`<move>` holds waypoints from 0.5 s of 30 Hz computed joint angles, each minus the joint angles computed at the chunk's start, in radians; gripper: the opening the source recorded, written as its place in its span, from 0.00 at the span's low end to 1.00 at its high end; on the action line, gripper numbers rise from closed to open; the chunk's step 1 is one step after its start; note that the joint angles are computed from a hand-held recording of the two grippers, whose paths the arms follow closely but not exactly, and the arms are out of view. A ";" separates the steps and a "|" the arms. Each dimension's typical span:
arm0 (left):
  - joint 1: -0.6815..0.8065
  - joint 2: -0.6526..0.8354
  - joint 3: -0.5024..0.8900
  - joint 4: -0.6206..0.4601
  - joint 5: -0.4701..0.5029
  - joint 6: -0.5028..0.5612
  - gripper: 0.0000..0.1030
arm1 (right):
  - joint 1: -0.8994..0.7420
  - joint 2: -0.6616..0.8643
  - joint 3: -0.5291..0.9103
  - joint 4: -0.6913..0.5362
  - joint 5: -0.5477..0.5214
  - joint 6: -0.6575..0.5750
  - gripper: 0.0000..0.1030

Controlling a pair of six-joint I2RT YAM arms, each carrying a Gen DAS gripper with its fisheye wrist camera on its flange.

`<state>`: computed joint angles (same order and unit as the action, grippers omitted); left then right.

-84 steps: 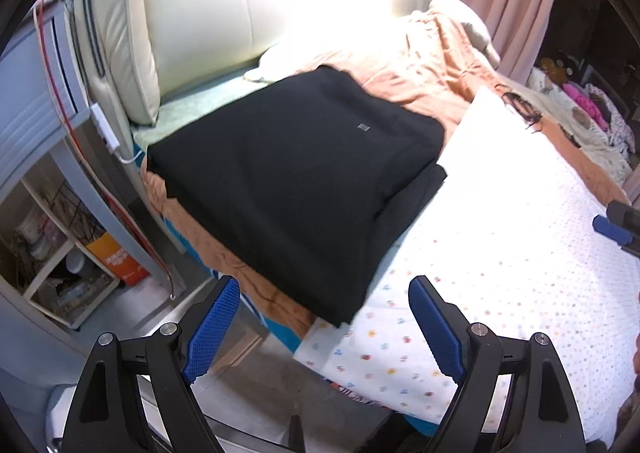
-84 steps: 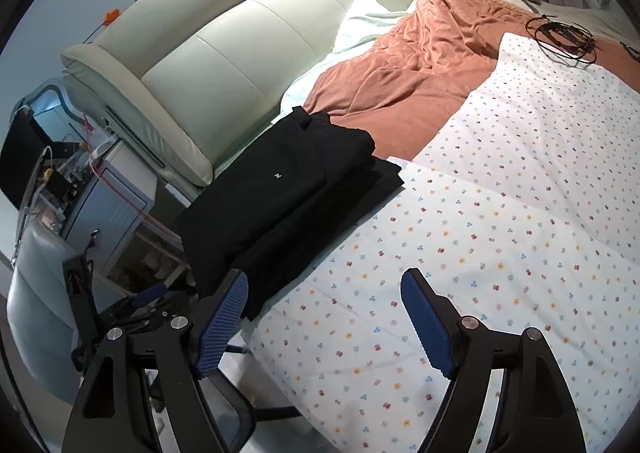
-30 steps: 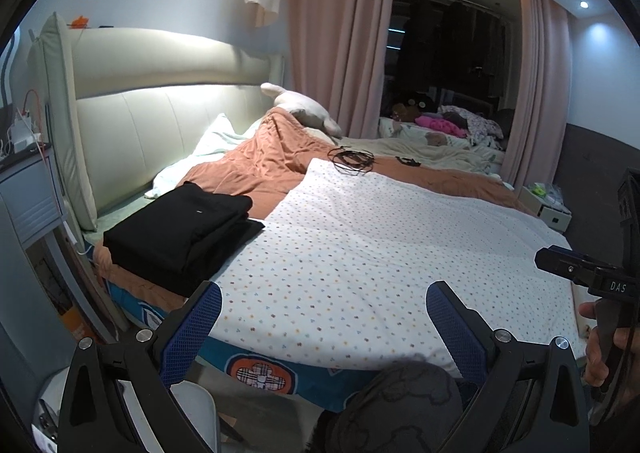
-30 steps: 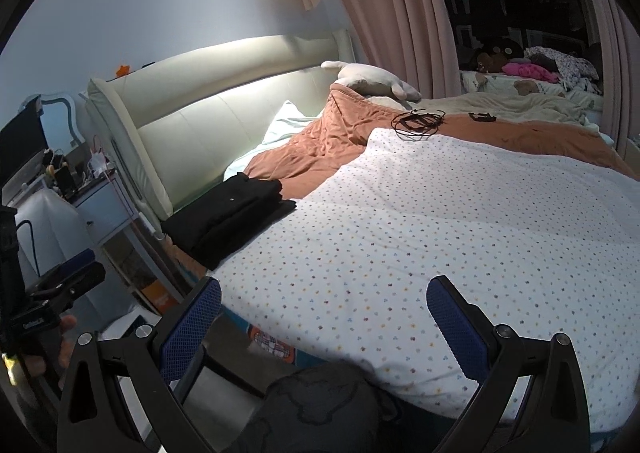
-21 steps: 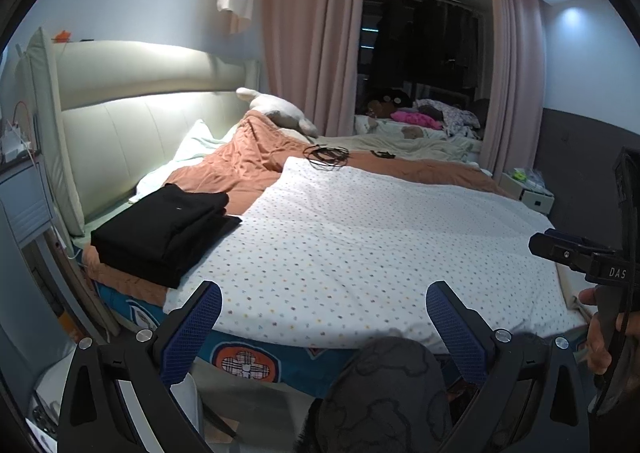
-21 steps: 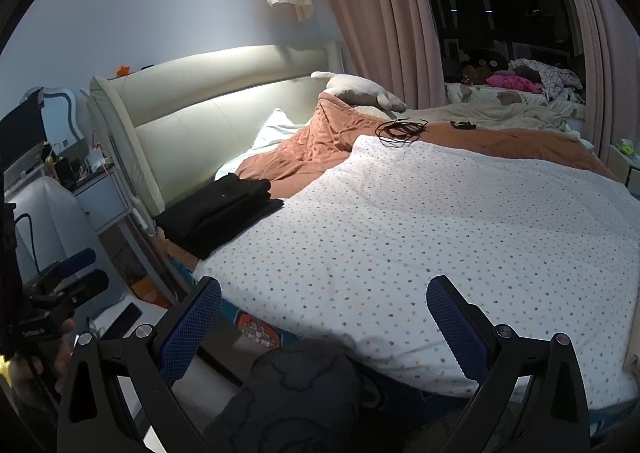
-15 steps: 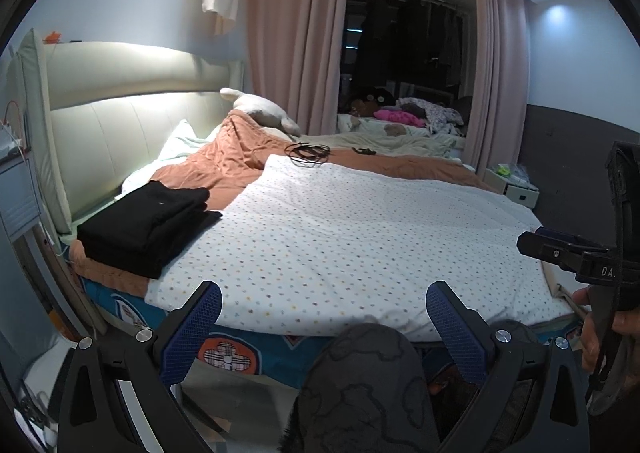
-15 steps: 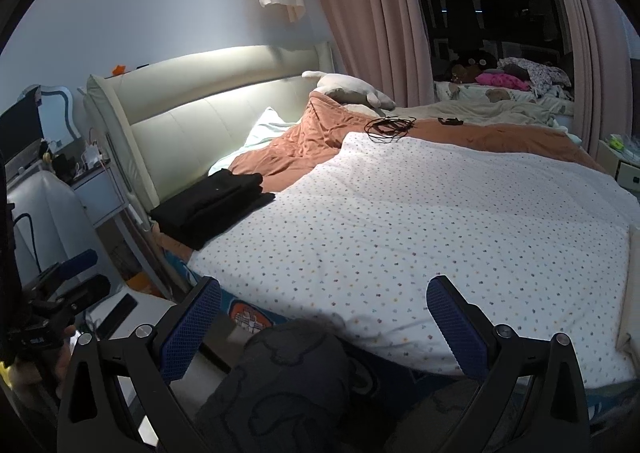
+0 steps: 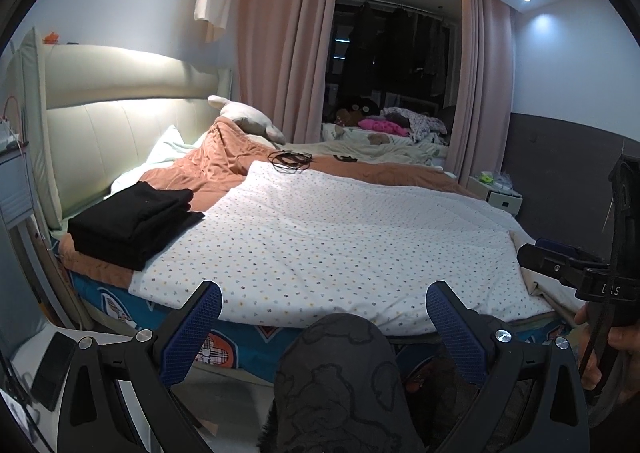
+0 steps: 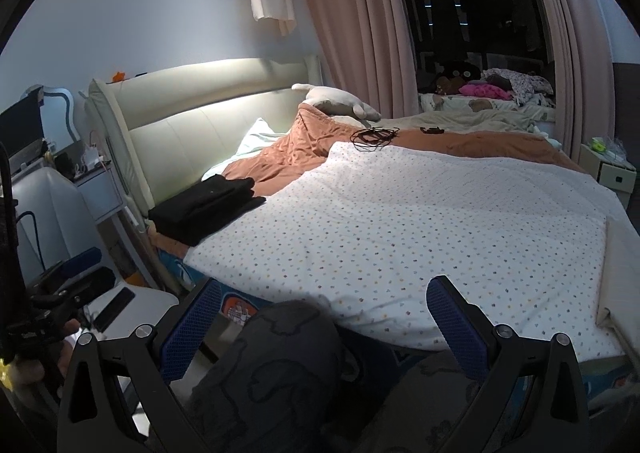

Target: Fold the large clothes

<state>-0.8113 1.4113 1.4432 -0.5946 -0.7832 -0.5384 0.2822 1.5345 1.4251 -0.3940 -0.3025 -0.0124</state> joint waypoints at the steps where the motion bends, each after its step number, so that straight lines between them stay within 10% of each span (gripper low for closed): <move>1: -0.002 -0.003 0.001 -0.002 -0.002 -0.002 0.99 | -0.002 -0.002 0.000 0.002 0.000 0.002 1.00; 15: -0.007 -0.051 -0.030 0.003 -0.026 0.008 1.00 | -0.001 -0.055 -0.048 0.019 0.025 0.011 1.00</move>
<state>-0.8184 1.3605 1.4130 -0.5915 -0.8095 -0.5302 0.2811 1.4792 1.3776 -0.3748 -0.2775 -0.0016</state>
